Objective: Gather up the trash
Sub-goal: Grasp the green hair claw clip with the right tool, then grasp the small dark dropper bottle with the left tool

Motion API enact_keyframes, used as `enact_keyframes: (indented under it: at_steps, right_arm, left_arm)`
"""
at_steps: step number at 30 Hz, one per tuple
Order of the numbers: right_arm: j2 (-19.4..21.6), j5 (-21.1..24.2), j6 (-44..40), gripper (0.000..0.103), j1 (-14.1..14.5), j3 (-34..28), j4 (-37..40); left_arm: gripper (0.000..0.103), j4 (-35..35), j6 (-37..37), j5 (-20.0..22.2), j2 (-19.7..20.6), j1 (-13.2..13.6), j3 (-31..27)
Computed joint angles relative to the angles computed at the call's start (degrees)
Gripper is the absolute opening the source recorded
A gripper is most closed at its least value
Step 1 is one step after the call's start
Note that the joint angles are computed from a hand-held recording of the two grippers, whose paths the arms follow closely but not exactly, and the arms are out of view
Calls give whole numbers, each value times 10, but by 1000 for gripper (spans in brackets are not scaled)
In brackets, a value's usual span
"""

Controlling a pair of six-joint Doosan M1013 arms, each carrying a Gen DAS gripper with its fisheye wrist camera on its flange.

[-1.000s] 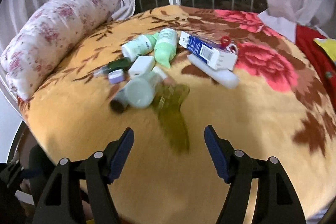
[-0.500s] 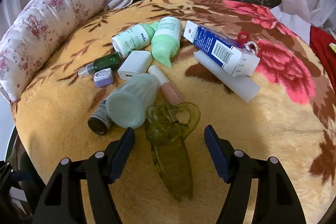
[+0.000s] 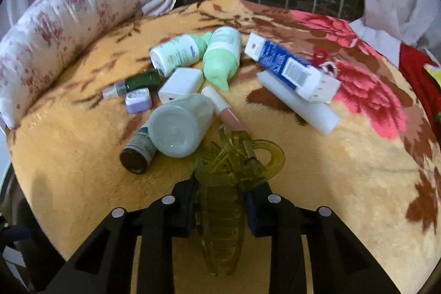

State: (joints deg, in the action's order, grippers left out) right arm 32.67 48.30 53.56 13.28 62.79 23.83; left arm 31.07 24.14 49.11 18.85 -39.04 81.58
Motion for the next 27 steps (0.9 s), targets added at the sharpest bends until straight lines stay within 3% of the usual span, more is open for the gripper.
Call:
enact_keyframes:
  at_steps: [8, 13, 19, 23, 27]
  right_arm:
    - [-48, -38, -15, 27, -45, 64, 94]
    - [-69, -52, -24, 28, -66, 99, 122]
    - [-82, -64, -43, 28, -82, 124, 154]
    - [-82, -61, -52, 28, -86, 129, 169]
    - [-79, -58, -62, 28, -87, 131, 179]
  left_arm:
    - [83, 3, 29, 10, 41, 18, -74]
    - [83, 23, 45, 70, 103, 31, -165]
    - [83, -15, 62, 139, 161, 59, -249]
    - [81, -16, 48, 129, 159, 69, -243]
    - [71, 4, 48, 125, 156, 63, -235]
